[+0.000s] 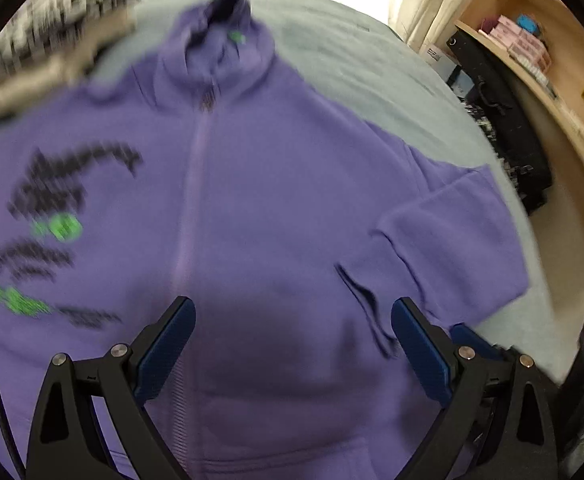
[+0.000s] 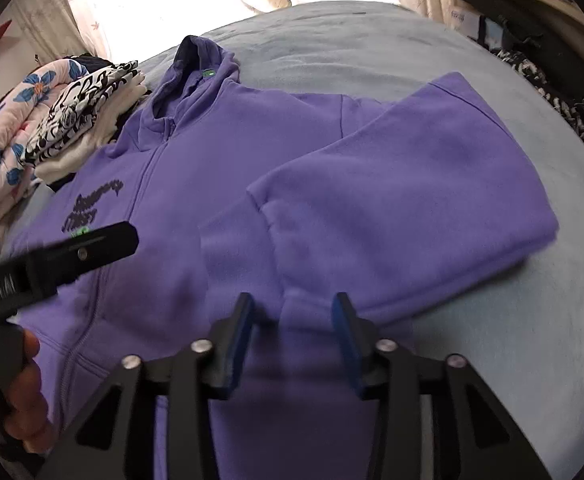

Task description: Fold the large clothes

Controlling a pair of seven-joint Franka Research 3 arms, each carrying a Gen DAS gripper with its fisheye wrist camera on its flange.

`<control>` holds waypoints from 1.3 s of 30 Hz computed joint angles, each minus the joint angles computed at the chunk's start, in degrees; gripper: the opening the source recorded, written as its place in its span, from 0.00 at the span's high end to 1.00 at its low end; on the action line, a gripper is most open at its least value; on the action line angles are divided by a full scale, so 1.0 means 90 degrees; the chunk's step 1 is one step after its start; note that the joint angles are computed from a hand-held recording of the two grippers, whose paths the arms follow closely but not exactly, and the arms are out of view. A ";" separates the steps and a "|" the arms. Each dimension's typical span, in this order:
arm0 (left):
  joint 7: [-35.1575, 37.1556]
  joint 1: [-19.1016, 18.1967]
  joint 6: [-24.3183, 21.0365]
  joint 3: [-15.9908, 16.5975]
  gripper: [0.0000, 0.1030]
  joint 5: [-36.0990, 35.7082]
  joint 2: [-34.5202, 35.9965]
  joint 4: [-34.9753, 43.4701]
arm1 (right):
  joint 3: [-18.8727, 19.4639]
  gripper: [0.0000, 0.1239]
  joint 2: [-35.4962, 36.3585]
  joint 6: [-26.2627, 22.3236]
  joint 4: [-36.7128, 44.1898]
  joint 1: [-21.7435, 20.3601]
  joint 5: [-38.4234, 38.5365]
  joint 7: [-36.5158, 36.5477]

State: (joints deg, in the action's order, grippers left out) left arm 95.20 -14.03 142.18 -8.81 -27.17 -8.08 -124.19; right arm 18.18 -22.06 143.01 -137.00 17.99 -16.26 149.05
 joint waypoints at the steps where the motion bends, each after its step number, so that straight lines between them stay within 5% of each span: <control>1: 0.0175 -0.0038 -0.0123 0.0067 0.05 -0.0342 0.0035 0.0024 | 0.0020 0.56 -0.0157 0.0016 -0.0110 0.0013 0.0004 0.0081; 7: 0.1110 -0.0060 -0.0727 0.0086 0.06 -0.1831 0.0266 0.0175 | 0.0123 0.52 -0.0969 0.0242 -0.0828 0.0024 0.0438 0.0484; 14: 0.0901 -0.0004 -0.0675 -0.0235 0.07 -0.1970 0.0617 0.0342 | 0.0213 0.52 -0.0940 0.0677 -0.1088 -0.0095 0.0865 0.0638; 16: 0.0988 -0.0021 -0.0631 -0.0302 0.22 -0.2022 0.0721 0.0438 | 0.0251 0.52 -0.0947 0.0692 -0.1091 -0.0131 0.0865 0.0636; 18: 0.0933 -0.0036 -0.0721 -0.0380 0.66 -0.1824 0.0925 0.0645 | 0.0284 0.52 -0.0952 0.0672 -0.1090 -0.0153 0.0855 0.0628; 19: 0.0813 -0.0039 -0.0723 -0.0422 0.77 -0.1626 0.1031 0.0748 | 0.0303 0.52 -0.0949 0.0664 -0.1087 -0.0165 0.0847 0.0637; 22: 0.0397 -0.0074 -0.0452 -0.0549 0.95 -0.1017 0.1067 0.0768 | 0.0321 0.52 -0.0946 0.0673 -0.1090 -0.0181 0.0843 0.0666; 30: 0.0275 -0.0244 0.1088 -0.0503 0.97 0.0837 0.0026 0.0511 | 0.0358 0.52 -0.1062 0.0495 -0.1073 -0.0180 0.0823 0.0728; 36: 0.0346 -0.0245 0.1014 -0.0108 0.97 0.1450 -0.0245 0.0854 | 0.0539 0.52 -0.1224 -0.0193 -0.0817 -0.0818 0.0201 0.1117; 39: 0.0368 -0.0205 0.0799 -0.0020 0.97 0.1471 -0.0108 0.1251 | 0.0282 0.52 -0.1001 -0.0314 -0.0690 -0.1017 -0.0052 0.1048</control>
